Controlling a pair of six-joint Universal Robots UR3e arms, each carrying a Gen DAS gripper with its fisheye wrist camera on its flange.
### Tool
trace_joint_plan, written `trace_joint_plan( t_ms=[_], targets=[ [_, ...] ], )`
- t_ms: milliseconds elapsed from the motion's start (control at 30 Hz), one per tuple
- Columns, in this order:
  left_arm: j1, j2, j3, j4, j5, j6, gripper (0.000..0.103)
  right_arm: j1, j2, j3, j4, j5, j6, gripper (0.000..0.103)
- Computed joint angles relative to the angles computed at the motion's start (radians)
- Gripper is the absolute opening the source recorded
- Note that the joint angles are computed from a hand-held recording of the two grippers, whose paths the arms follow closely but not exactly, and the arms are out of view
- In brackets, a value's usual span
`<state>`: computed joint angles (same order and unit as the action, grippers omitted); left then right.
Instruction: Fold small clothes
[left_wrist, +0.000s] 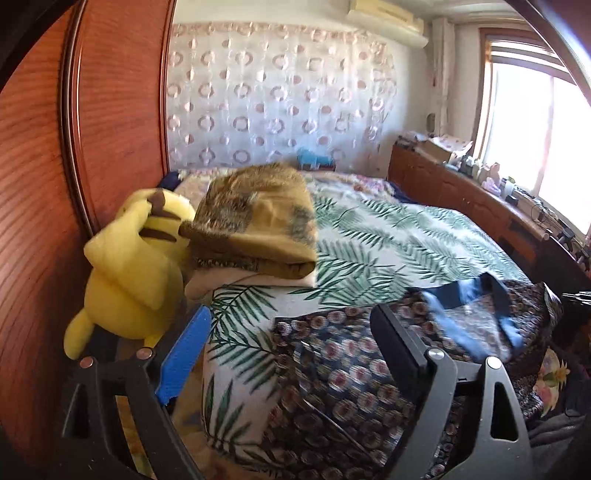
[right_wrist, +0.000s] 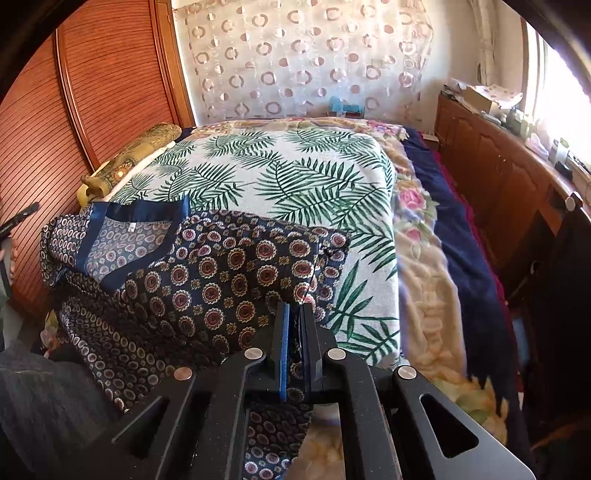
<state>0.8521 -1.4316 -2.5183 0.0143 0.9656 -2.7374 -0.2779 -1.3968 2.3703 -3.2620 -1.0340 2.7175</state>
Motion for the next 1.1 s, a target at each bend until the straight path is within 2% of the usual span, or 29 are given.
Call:
trace_joint_plan(
  t_ms=[33, 100, 133, 167, 267, 333, 467, 533, 700, 800, 867, 967, 1100],
  targets=[
    [-0.009, -0.043, 0.026, 0.009, 0.013, -0.010, 0.088, 0.003, -0.001, -0.001, -0.015, -0.012, 0.005, 0.018],
    [-0.041, -0.132, 0.097, 0.001, 0.060, -0.029, 0.088, 0.011, 0.016, -0.021, -0.045, -0.033, 0.024, 0.041],
    [-0.054, -0.155, 0.117, -0.003, 0.083, -0.035, 0.088, 0.015, 0.029, -0.036, -0.060, -0.040, 0.038, 0.044],
    [-0.072, -0.179, 0.135, -0.001, 0.114, -0.045, 0.088, 0.019, 0.044, -0.055, -0.074, -0.045, 0.053, 0.045],
    [-0.084, -0.220, 0.142, 0.033, 0.107, -0.043, 0.088, 0.039, 0.107, -0.129, -0.099, -0.068, 0.095, 0.045],
    [-0.112, -0.255, 0.162, 0.052, 0.141, -0.050, 0.088, 0.055, 0.164, -0.186, -0.113, -0.074, 0.117, 0.045],
    [-0.145, -0.287, 0.185, 0.070, 0.187, -0.062, 0.088, 0.091, 0.301, -0.333, -0.081, -0.103, 0.169, 0.045],
    [-0.145, -0.295, 0.200, 0.058, 0.187, -0.059, 0.088, 0.100, 0.370, -0.400, -0.045, -0.079, 0.193, 0.045],
    [-0.159, -0.321, 0.248, 0.018, 0.216, -0.057, 0.088, 0.139, 0.475, -0.525, 0.021, -0.096, 0.226, 0.045],
    [-0.151, -0.343, 0.283, -0.040, 0.190, -0.044, 0.088, 0.147, 0.506, -0.566, 0.039, -0.097, 0.226, 0.045],
    [-0.147, -0.362, 0.319, -0.105, 0.167, -0.034, 0.070, 0.154, 0.517, -0.586, 0.038, -0.105, 0.224, 0.045],
    [-0.160, -0.386, 0.361, -0.167, 0.172, -0.029, 0.052, 0.166, 0.533, -0.605, 0.026, -0.126, 0.227, 0.046],
    [-0.186, -0.419, 0.404, -0.221, 0.199, -0.022, 0.052, 0.169, 0.555, -0.597, -0.023, -0.126, 0.230, 0.046]
  ],
)
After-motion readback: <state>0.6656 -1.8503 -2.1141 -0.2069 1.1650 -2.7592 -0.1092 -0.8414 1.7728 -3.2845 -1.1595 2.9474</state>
